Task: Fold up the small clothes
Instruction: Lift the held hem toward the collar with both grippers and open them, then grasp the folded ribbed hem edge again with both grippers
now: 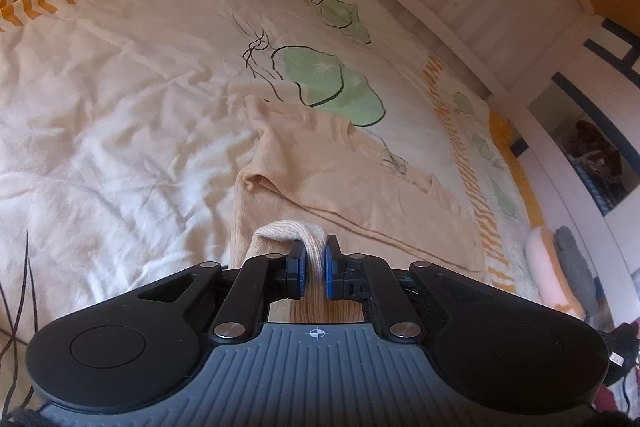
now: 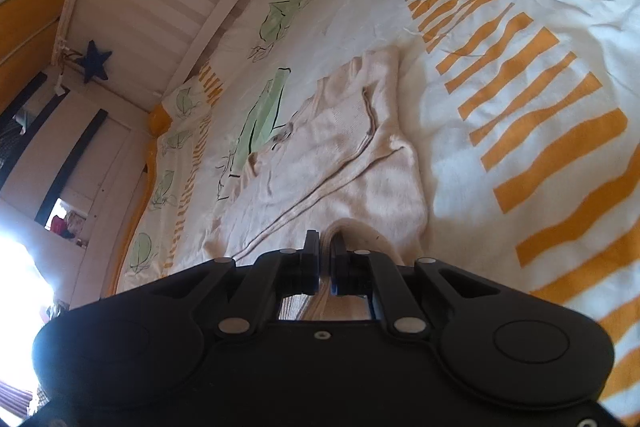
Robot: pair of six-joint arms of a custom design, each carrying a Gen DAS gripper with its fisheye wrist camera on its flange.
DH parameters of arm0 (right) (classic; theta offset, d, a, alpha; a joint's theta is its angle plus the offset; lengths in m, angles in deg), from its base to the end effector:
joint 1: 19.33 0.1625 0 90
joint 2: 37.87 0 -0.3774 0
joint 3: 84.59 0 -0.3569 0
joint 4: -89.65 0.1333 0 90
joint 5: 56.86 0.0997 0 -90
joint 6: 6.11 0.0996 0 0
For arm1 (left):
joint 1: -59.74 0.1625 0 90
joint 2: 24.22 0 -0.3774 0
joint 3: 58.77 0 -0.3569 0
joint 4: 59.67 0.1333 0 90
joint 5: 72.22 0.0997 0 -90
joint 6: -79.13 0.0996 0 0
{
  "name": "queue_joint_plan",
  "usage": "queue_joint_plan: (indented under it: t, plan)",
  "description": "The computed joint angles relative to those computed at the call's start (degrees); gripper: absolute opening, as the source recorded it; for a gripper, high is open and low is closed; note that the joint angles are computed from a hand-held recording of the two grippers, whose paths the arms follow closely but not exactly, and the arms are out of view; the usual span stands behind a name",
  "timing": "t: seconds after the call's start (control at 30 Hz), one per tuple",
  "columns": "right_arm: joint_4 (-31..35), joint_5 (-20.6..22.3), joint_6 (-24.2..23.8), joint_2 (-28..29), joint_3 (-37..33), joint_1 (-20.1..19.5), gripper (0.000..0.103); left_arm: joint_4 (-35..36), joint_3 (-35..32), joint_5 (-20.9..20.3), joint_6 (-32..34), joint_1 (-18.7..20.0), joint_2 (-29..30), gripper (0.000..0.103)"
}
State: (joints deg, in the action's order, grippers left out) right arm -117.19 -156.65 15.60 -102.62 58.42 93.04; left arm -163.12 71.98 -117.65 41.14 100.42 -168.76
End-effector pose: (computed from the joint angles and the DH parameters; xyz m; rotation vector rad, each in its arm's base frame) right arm 0.2495 -0.3004 0.1399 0.0694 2.8663 -1.0219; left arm 0.0109 -0.2586 0.4491 -0.0003 2.6465 -1.2067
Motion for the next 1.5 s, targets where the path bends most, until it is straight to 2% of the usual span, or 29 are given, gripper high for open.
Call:
queue_joint_plan:
  t: [0.07,0.13,0.17,0.23,0.27,0.3,0.37,0.43,0.6,0.7,0.8,0.93,1.03,1.3,1.5]
  plan:
    - [0.7,-0.4,-0.6,1.5,-1.7,-1.1,0.012,-8.0,0.7,-2.8,5.7,5.5,4.4,0.008]
    - [1.3,-0.6,-1.2,2.7,-3.0,-1.9,0.012,-13.2,0.9,-4.7,9.6,9.4,8.1,0.009]
    - [1.8,-0.7,-1.7,3.3,-3.7,-2.2,0.013,-15.0,0.9,-5.3,11.1,10.7,9.6,0.009]
    - [2.0,-1.7,-2.5,4.2,-4.7,-2.4,0.020,-18.5,1.1,-5.7,13.6,12.6,11.8,0.010]
    - [1.5,-2.1,-3.1,4.6,-4.9,-2.4,0.020,-20.5,1.4,-6.1,14.9,13.3,12.5,0.014]
    - [0.9,-2.7,-3.7,4.9,-5.0,-2.4,0.020,-21.8,1.5,-6.0,16.0,13.7,12.8,0.025]
    - [-0.8,-4.3,-4.5,5.3,-5.0,-2.1,0.026,-23.4,2.1,-3.7,17.8,12.8,12.6,0.039]
    - [-1.4,-6.1,-5.0,5.0,-4.9,-1.6,0.039,-22.7,2.2,-0.8,19.0,11.3,11.7,0.042]
    - [1.3,-10.3,-9.2,3.2,-4.7,1.2,0.044,-12.2,0.6,4.1,18.8,7.6,8.8,0.047]
    - [3.0,-13.0,-13.4,3.7,-5.4,3.1,0.059,-6.8,-0.2,3.4,19.4,7.2,7.9,0.052]
    - [4.3,-15.3,-18.1,5.1,-7.0,4.6,0.061,-7.0,-0.7,0.6,21.7,9.0,8.9,0.052]
    - [3.5,-16.3,-25.5,7.1,-8.7,5.5,0.061,-12.3,-0.3,-1.7,27.0,11.4,11.7,0.052]
    - [4.3,-15.1,-29.2,8.1,-10.1,4.9,0.061,-16.2,0.0,-2.6,32.4,12.7,14.3,0.052]
    - [7.6,-8.8,-32.8,8.9,-11.8,1.6,0.061,-20.8,-1.5,-7.1,40.5,16.6,20.9,0.052]
    - [9.0,-4.4,-33.3,9.2,-11.8,-0.7,0.061,-22.8,-2.4,-9.3,42.8,19.5,24.5,0.052]
